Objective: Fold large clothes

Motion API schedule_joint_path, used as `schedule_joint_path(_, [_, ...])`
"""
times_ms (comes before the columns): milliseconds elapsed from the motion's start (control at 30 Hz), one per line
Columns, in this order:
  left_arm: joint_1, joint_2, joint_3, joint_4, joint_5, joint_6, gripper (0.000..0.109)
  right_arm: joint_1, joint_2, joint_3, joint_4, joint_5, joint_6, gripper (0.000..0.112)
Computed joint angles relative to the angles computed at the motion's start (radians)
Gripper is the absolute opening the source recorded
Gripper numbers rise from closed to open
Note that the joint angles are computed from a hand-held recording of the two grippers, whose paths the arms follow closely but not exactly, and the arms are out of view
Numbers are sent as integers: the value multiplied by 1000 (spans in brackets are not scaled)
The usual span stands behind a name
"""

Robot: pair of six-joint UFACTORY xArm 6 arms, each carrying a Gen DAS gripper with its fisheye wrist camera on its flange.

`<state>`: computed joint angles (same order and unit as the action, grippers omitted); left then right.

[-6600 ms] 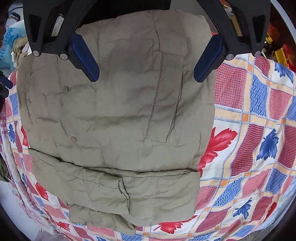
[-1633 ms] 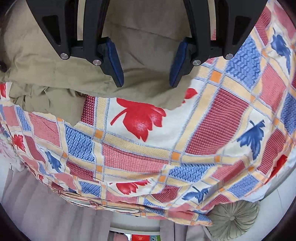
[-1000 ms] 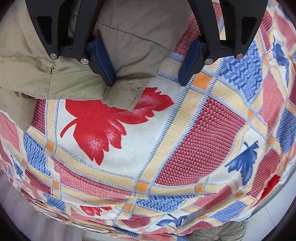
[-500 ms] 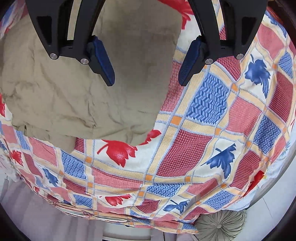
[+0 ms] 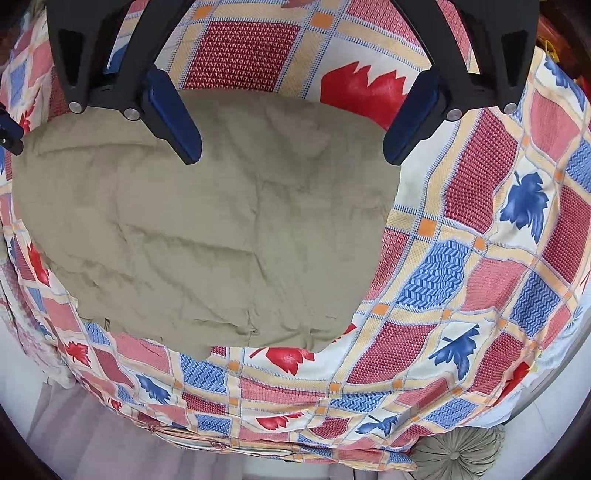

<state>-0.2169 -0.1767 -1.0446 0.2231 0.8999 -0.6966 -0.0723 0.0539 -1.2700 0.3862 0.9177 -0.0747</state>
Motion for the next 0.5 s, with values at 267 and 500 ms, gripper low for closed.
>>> schedule_joint_path(267, [0,-35,64,-123,-5,19,102,-32,-61,117,41,22,34,63])
schedule_joint_path(500, [11,-49,104,-141,2,-26,102,-88,-50,165,217,51,37,82])
